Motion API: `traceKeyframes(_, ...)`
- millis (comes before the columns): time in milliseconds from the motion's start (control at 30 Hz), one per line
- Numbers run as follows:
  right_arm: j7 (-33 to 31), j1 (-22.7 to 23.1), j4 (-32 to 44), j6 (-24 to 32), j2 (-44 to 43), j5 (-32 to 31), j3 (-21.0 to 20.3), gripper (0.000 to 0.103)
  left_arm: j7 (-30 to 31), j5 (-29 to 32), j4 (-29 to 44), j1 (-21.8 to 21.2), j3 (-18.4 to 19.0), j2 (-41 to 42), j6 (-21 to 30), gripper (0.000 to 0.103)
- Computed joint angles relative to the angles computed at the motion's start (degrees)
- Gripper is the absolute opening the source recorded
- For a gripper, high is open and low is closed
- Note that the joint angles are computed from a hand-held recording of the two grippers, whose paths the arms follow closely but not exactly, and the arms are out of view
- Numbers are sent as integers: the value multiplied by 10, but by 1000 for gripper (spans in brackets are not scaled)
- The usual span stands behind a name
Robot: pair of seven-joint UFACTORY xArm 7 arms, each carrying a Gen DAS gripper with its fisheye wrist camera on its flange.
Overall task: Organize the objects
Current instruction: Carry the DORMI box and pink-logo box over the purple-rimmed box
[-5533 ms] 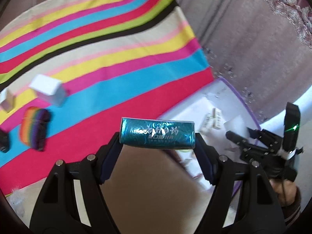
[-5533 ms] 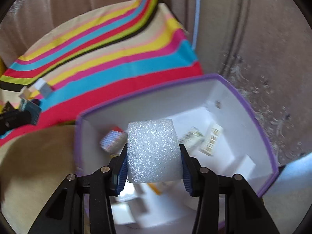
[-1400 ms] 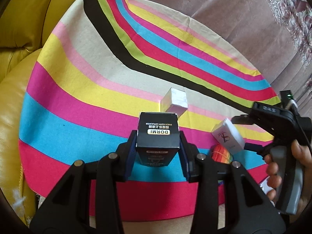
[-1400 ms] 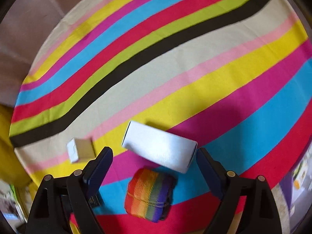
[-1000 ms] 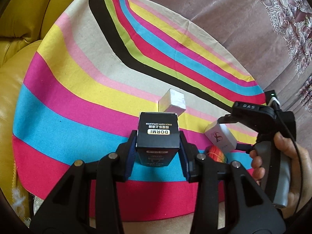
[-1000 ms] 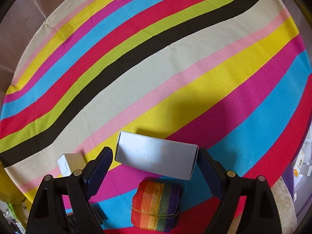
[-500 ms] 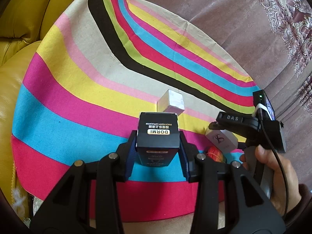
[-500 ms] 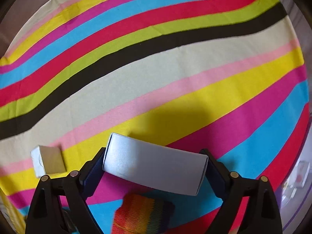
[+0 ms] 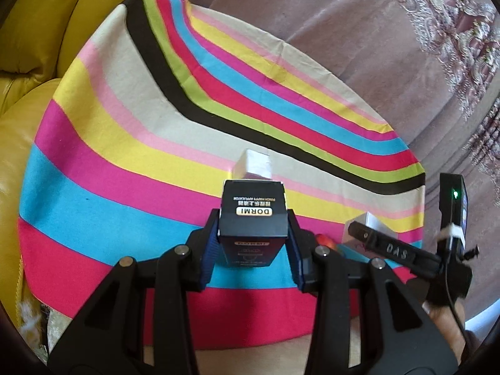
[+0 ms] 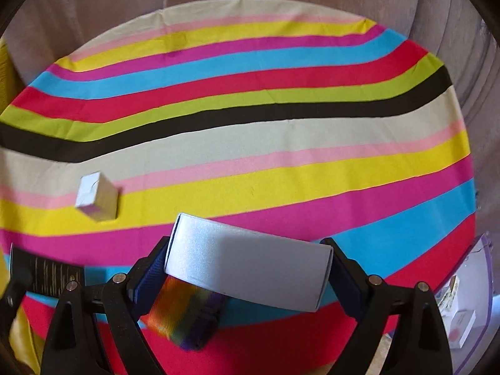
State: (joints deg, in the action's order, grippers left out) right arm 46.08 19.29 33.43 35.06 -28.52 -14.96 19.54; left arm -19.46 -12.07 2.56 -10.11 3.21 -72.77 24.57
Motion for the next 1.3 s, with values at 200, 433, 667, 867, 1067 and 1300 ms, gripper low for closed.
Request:
traceKeyframes(200, -39, 19, -70, -4, -94, 24, -21, 93, -18, -19, 12, -46, -7, -4, 8, 43)
traceKeyframes(433, -93, 33, -133, 43, -224, 77, -57, 93, -39, -36, 31, -103, -24, 18, 5, 43)
traceKeyframes(667, -138, 19, -186, 101, -353, 108, -80, 93, -64, -34, 61, -149, -59, 56, -4, 43)
traceKeyframes(867, -178, -1, -224, 157, -457, 129, -107, 93, -83, -28, 90, -178, -81, 107, -13, 43)
traceKeyframes(1067, -238, -52, -250, 247, -588, 124, -144, 93, -91, -29, 127, -223, -98, 178, -47, 43)
traceKeyframes(1300, -360, -170, -277, 382, -732, 87, -235, 93, -92, -24, 171, -261, -116, 258, -72, 43)
